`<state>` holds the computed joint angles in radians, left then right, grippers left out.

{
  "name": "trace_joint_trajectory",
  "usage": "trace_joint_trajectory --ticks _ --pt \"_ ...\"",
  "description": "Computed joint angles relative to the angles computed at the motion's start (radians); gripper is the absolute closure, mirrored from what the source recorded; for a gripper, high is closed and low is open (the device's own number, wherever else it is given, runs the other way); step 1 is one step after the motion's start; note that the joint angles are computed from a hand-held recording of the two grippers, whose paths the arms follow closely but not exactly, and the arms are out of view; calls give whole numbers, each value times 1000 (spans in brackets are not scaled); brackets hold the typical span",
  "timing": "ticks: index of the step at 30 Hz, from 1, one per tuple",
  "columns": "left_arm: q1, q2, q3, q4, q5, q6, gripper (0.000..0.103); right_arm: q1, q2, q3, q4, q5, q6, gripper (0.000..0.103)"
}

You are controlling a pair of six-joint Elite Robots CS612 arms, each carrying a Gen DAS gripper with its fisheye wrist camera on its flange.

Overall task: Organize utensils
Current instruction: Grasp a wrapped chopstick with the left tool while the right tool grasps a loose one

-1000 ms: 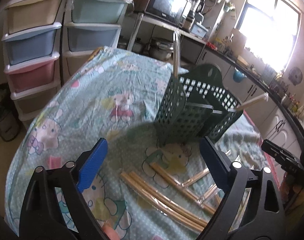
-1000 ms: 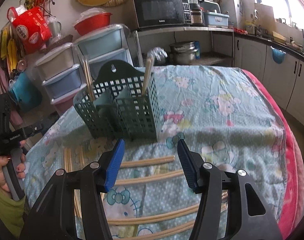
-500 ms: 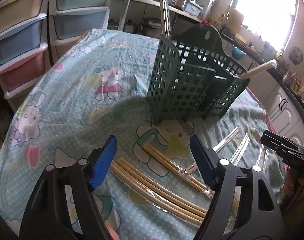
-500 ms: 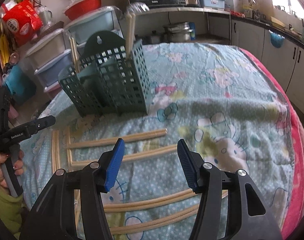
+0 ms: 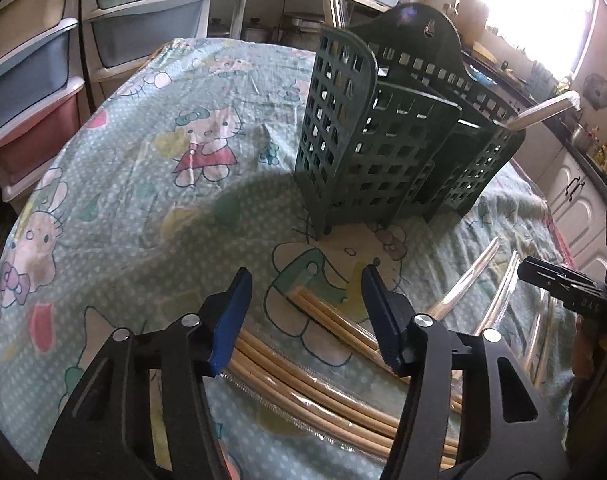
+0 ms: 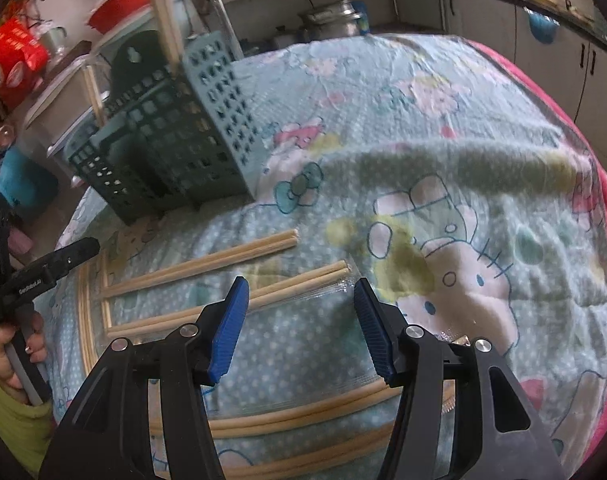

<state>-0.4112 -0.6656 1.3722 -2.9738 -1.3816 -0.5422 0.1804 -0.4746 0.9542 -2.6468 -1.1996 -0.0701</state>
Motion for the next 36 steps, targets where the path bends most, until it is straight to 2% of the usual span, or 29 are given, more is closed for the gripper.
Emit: trace_joint_trajectory --ticks 3,10,15,17,19,23,25,27,30,33,36 --pt "3 8 -14 12 -12 10 58 -5 16 -28 31 24 15 51" --pt "6 20 -33 35 -25 9 66 -5 44 -74 38 26 42 50" --pt "7 23 -37 39 -24 8 72 5 69 -129 65 -12 63 52" --pt "8 25 -40 43 -25 6 72 12 76 -146 68 -56 67 58" --pt "9 25 -43 46 -24 5 72 18 84 -158 61 -92 72 69" --pt "10 28 -52 63 -18 2 76 15 95 -169 42 -106 103 82" --pt "11 30 -59 74 -15 3 82 11 96 -168 33 -91 124 87" --pt "13 32 -64 82 -14 -1 91 -1 94 -161 28 -44 165 90" --pt "15 35 -68 84 -21 -4 98 -15 92 -151 10 27 229 92" --pt "15 35 -69 84 -22 3 101 -29 85 -130 -36 89 278 94" --pt "18 30 -63 59 -28 -2 103 -33 68 -100 -99 106 295 94"
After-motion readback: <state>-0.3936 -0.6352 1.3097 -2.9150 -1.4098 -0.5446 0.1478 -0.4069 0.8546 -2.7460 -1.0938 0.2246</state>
